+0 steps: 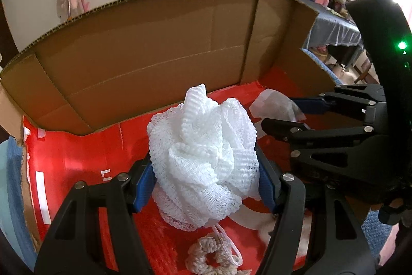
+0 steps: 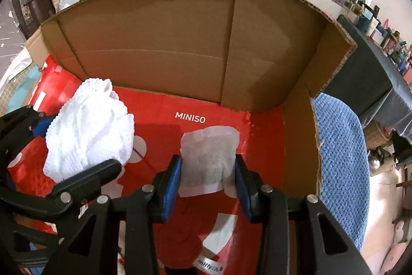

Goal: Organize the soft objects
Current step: 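Lift and carry the cloth pad and mesh sponge over the box, then lower the cloth pad and mesh sponge toward the box floor with both tools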

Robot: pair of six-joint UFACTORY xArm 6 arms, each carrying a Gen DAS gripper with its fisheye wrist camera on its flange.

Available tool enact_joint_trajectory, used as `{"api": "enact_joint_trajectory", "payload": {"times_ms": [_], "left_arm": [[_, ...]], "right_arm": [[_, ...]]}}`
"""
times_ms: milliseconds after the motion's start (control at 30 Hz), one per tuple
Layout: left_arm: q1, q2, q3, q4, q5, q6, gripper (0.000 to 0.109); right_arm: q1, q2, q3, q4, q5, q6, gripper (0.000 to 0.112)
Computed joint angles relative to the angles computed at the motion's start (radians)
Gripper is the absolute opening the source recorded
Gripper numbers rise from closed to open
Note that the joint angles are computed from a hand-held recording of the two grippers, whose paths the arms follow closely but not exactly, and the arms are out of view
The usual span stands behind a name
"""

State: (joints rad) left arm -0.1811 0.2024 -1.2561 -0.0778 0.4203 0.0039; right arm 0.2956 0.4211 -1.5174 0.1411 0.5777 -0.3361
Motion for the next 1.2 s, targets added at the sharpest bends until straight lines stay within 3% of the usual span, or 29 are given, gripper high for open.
{"api": "enact_joint_trajectory", "payload": {"times_ms": [567,1200], "left_arm": [[0.002,0.049,-0.046,0.138,0.036,-0.094,0.066],[0.004,0.041,-0.029,0.164,0.008,-0.093,0.069]], "right_arm": [[0.039,0.052,-0.064,-0.185,0.088,0.139,0.043],[0.028,0.091,-0.122,-0.18,0.133,0.122,0.047]]}}
